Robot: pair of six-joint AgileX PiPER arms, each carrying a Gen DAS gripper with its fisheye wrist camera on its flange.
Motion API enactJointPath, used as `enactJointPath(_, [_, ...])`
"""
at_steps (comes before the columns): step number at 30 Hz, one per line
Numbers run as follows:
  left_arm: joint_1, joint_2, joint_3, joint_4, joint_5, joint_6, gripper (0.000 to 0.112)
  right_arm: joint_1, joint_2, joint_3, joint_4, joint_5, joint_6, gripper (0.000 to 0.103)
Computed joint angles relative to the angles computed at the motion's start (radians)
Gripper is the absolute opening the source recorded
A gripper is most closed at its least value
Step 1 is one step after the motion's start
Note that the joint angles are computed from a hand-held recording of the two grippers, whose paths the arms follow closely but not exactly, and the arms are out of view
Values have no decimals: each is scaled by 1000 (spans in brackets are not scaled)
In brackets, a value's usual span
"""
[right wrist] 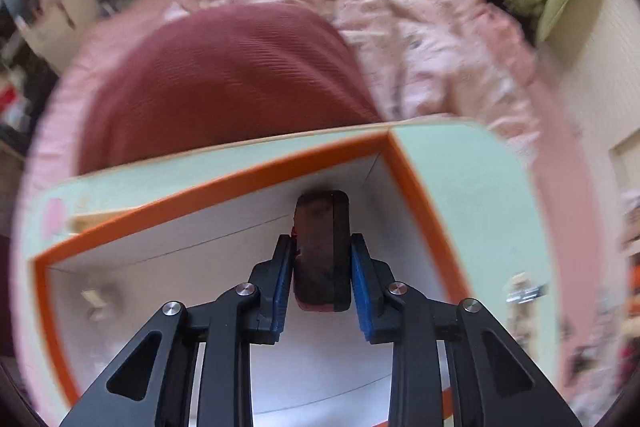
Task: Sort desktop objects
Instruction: 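Reach into the box and grasp the red case with the right tool, then lift the red case out and set it beside the blue tin with the right tool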
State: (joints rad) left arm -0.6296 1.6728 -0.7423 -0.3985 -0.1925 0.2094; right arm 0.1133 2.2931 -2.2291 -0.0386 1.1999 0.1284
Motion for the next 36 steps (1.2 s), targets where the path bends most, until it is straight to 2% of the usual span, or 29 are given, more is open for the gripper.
enactJointPath(3, [-3,0,0,-16,2,15,103,-48,-158,297,159,-223,-96,27])
enactJointPath(6, [-5,4,-7,-46,5,42,103,-110,-342,597,459,-461,-396,27])
enactJointPath(8, [-13,9,-14,-100,6,91,103,-146,-495,797,659,-560,-596,27])
enactJointPath(9, [-15,10,-16,-120,7,108,103,-173,-588,894,753,-574,-696,27])
enactJointPath(13, [-15,12,-21,-129,11,114,103,-332,-839,1169,1015,-512,-1096,27])
enactJointPath(15, [-17,11,-19,-136,11,118,103,-437,-890,1272,1096,-456,-1262,27])
enactJointPath(17, [-25,11,-22,-184,11,161,103,-496,-897,1337,1080,-449,-1304,27])
enactJointPath(20, [-31,10,-25,-232,14,205,103,-472,-830,1386,1016,-570,-1265,27])
enactJointPath(23, [-36,11,-32,-295,18,268,103,-458,-782,1383,1094,-539,-1334,28])
enactJointPath(25, [-34,8,-29,-274,19,245,103,-436,-747,1353,1140,-484,-1357,29])
enactJointPath(27, [-34,9,-31,-270,20,242,103,-425,-739,1356,1198,-484,-1411,30])
enactJointPath(29, [-35,7,-30,-275,20,246,103,-438,-763,1397,1283,-485,-1482,36])
enactJointPath(31, [-35,6,-29,-268,19,239,103,-495,-813,1458,1366,-436,-1587,61])
enactJointPath(33, [-36,6,-28,-265,16,234,103,-545,-872,1528,1422,-438,-1692,70])
enactJointPath(36, [-31,-2,-16,-202,6,166,103,-587,-935,1580,1381,-428,-1728,77])
